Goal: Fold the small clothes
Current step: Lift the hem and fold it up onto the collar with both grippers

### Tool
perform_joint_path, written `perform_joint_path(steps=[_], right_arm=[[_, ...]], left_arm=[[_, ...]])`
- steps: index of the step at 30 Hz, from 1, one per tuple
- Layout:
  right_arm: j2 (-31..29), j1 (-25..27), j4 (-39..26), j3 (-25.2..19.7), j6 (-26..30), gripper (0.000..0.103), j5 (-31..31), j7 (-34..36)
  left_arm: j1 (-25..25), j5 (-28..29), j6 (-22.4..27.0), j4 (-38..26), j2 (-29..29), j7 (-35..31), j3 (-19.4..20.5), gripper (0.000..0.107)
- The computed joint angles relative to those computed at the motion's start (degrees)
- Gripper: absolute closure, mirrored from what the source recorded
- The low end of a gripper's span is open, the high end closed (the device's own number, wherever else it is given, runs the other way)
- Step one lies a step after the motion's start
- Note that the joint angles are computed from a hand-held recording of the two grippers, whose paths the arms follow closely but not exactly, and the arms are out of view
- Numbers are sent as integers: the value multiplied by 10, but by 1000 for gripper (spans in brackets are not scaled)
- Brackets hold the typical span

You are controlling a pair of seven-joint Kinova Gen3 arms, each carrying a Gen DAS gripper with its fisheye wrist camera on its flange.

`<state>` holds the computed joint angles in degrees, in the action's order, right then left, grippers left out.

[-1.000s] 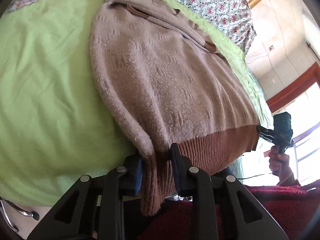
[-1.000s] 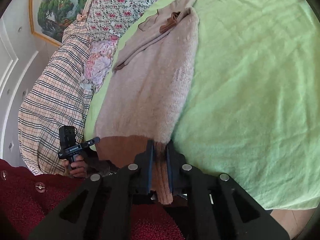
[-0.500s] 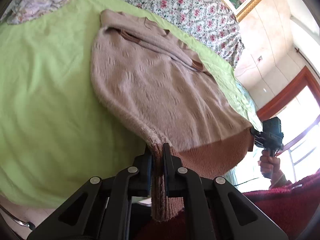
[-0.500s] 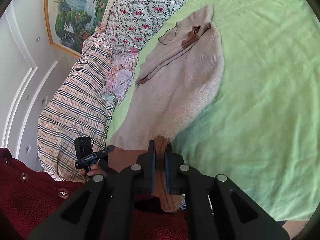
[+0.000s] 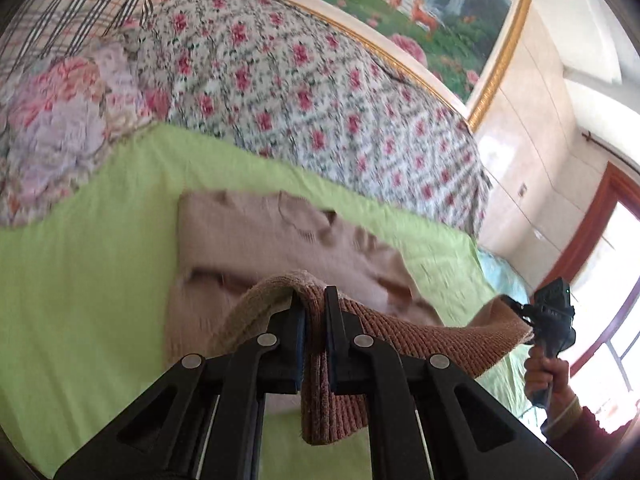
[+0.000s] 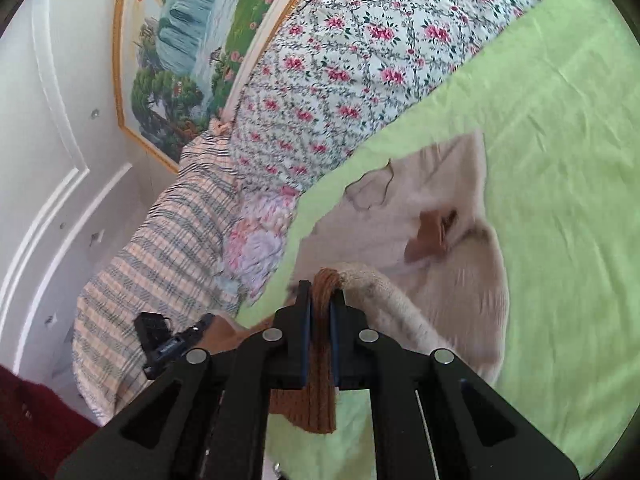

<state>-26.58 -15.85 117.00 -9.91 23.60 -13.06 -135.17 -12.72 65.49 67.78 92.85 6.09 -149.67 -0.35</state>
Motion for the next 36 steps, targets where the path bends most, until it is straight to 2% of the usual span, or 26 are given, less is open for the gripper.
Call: perform_joint_path(steps=[2, 4, 6, 8, 11, 14, 16, 18, 20, 22, 23, 26, 28, 30, 32, 34, 36], right_arm=[[45, 7, -33, 22, 17, 94, 8, 13], [93, 35, -71, 31, 41, 94, -2, 43], [138, 87, -95, 20, 46, 94, -37, 88], [189, 140, -120, 0, 52, 94, -54, 116], [246, 219, -145, -55, 60, 94, -66, 130], [293, 295, -164, -134, 68, 94, -26, 102], [316, 346, -164, -185, 67, 94, -19, 101], [324, 371, -164, -214, 71, 92, -12, 88], [313, 372, -160, -218, 77, 90, -2, 73], [282, 365, -154, -218, 83, 84, 23, 63], [266, 375, -148, -232, 83, 81, 28, 72], [230, 412, -143, -300, 72, 80, 5, 137], [251, 391, -167, -321, 94, 80, -4, 183], [304, 351, -208, -337, 139, 80, -1, 230], [357, 320, -248, -342, 185, 80, 3, 275], [402, 271, -289, -315, 232, 80, 38, 291], [425, 225, -322, -270, 273, 80, 79, 271]], left_arm=[[32, -29, -42, -53, 30, 46, 9, 101], [47, -67, -85, -106, 67, 93, 39, 101], [66, -102, -119, -159, 113, 140, 55, 101], [98, -133, -133, -212, 155, 186, 44, 101], [146, -173, -138, -292, 222, 256, 13, 101], [182, -236, -123, -372, 285, 326, -7, 101], [186, -283, -106, -413, 314, 366, 4, 101], [185, -328, -87, -445, 339, 399, 24, 100], [167, -347, -74, -449, 345, 409, 59, 99], [137, -337, -74, -411, 326, 382, 96, 98], [128, -327, -76, -384, 310, 358, 104, 93], [91, -316, -62, -305, 258, 289, 156, 79], [81, -295, -60, -264, 239, 242, 176, 76], [111, -301, -34, -255, 232, 218, 166, 76], [150, -330, -16, -274, 241, 222, 153, 76], [197, -377, -8, -303, 254, 232, 137, 76], [228, -413, -14, -335, 272, 247, 123, 77]])
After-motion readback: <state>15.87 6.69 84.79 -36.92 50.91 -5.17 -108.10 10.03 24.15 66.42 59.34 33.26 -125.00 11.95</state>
